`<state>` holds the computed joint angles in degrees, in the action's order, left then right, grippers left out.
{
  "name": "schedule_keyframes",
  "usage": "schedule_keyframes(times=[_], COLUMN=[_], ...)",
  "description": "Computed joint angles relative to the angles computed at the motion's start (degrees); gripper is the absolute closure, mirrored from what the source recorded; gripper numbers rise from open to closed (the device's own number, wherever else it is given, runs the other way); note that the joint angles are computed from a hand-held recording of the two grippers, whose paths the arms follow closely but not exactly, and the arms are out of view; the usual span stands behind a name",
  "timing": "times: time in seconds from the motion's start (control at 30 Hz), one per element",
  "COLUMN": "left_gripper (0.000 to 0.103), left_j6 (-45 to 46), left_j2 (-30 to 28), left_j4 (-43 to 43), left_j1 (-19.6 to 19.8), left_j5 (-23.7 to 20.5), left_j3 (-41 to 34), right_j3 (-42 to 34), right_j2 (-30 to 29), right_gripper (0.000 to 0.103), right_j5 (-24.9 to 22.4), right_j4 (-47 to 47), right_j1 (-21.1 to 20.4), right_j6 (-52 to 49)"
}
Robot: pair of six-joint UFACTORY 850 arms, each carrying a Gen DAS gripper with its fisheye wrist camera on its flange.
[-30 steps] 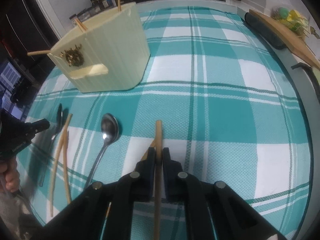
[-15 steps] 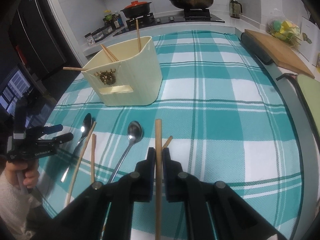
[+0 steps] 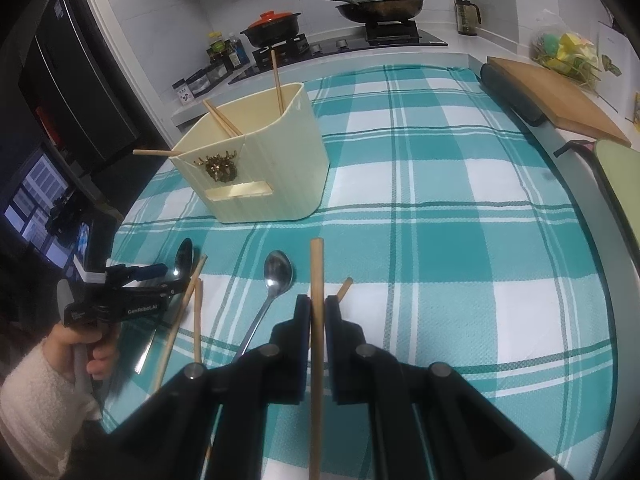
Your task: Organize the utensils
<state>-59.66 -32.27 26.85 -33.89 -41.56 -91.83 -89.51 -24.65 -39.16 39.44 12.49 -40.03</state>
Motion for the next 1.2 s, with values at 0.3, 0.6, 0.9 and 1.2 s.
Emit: schedule_keyframes(times=[0.3,0.6,0.9,1.2], left_gripper=[0.066,0.099,0.040,0.061], left_j6=[-8.8,-23.1,-11.8,-0.9], left_j2=[5.4,14.7,11.3,1.5], left_j4=[5.7,19.4,7.1,-0.3], left_j1=[-0.7,-4.2,-1.5,-1.1], left_j5=[4.8,6.4,7.4,-1.5], left_j3=[5.3,13.1,12.1,1.9], right_j3=[-0.6,2.8,5.1,4.6], right_j2=[0.6,5.6,7.5,7.2], right_gripper=[0.096,0.096,0.095,0.095], right_j5=[0.7,2.7,2.8,2.4], right_j4=[2.8,10.2,12.0,12.1], right_j1=[-1.0,-1.1,-1.4,-1.1], right_j6=[-1.6,-11.6,-12.8,-12.3])
